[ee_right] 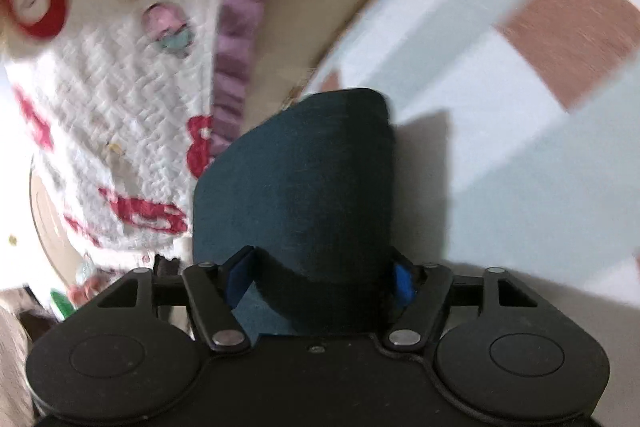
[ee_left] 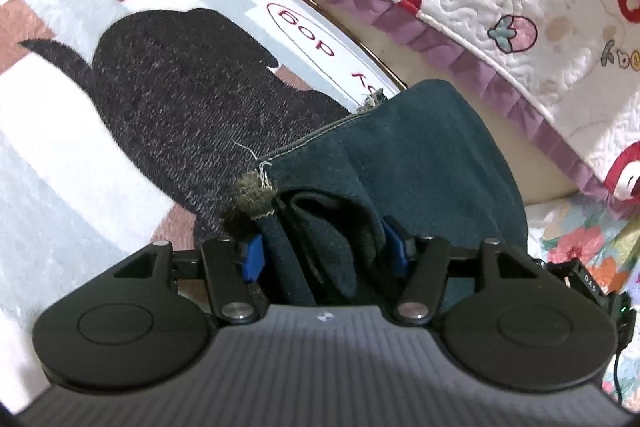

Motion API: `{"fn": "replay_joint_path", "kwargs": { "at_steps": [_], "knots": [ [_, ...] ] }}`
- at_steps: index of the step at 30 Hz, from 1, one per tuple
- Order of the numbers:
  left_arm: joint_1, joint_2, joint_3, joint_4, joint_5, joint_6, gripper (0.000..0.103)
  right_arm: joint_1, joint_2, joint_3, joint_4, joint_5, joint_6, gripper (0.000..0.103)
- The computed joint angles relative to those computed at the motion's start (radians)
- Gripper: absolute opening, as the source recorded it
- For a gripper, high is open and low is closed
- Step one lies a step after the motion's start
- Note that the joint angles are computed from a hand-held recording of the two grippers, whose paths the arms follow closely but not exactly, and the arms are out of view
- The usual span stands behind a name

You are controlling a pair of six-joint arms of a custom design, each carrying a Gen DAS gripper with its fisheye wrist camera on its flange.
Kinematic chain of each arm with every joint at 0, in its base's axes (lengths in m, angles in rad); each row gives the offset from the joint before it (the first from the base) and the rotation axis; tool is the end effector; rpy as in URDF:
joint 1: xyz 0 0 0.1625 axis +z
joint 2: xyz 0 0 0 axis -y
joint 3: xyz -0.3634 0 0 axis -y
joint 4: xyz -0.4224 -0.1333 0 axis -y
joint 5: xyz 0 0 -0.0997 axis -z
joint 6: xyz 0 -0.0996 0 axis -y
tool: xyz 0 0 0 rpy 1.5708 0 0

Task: Fold clothes
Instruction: 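Lift the folded jeans with both tools and carry them toward the clothes stack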

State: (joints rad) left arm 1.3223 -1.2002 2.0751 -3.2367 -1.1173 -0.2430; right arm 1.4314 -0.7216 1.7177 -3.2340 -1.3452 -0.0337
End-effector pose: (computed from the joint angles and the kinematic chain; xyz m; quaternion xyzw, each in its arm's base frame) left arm 0.0396 -0.5632 0.1850 -0.0841 0.8994 -0.4146 0.1099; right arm 0.0650 -0.6562 0.0334 0.0128 0.9395 -0.3333 0.0778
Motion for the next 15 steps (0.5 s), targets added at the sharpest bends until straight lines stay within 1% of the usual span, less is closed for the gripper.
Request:
{"fn": "replay_joint_path", "kwargs": {
  "at_steps": [1,2,3,4,6,7,9,10,11,12,13,14,15],
  "knots": [
    [-0.001,-0.004,0.002,-0.001,-0.013,0.019,0.052,0.0,-0.015,0.022,-0.021,0.031,-0.062,0.049],
    [0.0,-0.01,0.006,-0.01,-0.034,0.041,0.044,-0.012,-0.036,0.052,-0.041,0.104,-0.121,0.039],
    [0.001,-0.024,0.019,-0.022,-0.065,0.078,0.043,-0.02,-0.056,0.079,-0.054,0.163,-0.177,0.038],
    [-0.008,-0.037,0.03,-0.019,-0.076,0.111,0.042,-0.02,-0.08,0.112,-0.078,0.181,-0.22,0.037],
    [-0.034,-0.058,0.048,0.003,-0.078,0.171,0.042,0.0,-0.132,0.18,-0.135,0.146,-0.284,0.037],
    [-0.039,-0.056,0.045,0.023,-0.083,0.168,0.042,0.003,-0.147,0.197,-0.156,0.122,-0.278,0.037],
    [-0.041,-0.043,0.03,0.07,-0.098,0.138,0.042,0.005,-0.167,0.22,-0.19,0.069,-0.237,0.037],
    [-0.046,-0.029,0.023,0.08,-0.083,0.129,0.043,0.009,-0.171,0.219,-0.19,0.015,-0.226,0.037],
    [-0.052,-0.014,0.017,0.086,-0.058,0.123,0.048,0.014,-0.167,0.208,-0.177,-0.041,-0.223,0.037],
    [-0.059,0.002,0.011,0.093,-0.034,0.116,0.05,0.019,-0.16,0.196,-0.163,-0.095,-0.222,0.037],
    [-0.057,0.008,0.007,0.095,-0.035,0.104,0.053,0.015,-0.152,0.189,-0.162,-0.116,-0.211,0.038],
    [-0.052,0.009,0.004,0.096,-0.044,0.09,0.059,0.0,-0.152,0.193,-0.168,-0.095,-0.192,0.038],
    [-0.035,0.009,-0.003,0.109,-0.076,0.065,0.062,-0.017,-0.153,0.199,-0.173,-0.063,-0.17,0.038]
  ]
}}
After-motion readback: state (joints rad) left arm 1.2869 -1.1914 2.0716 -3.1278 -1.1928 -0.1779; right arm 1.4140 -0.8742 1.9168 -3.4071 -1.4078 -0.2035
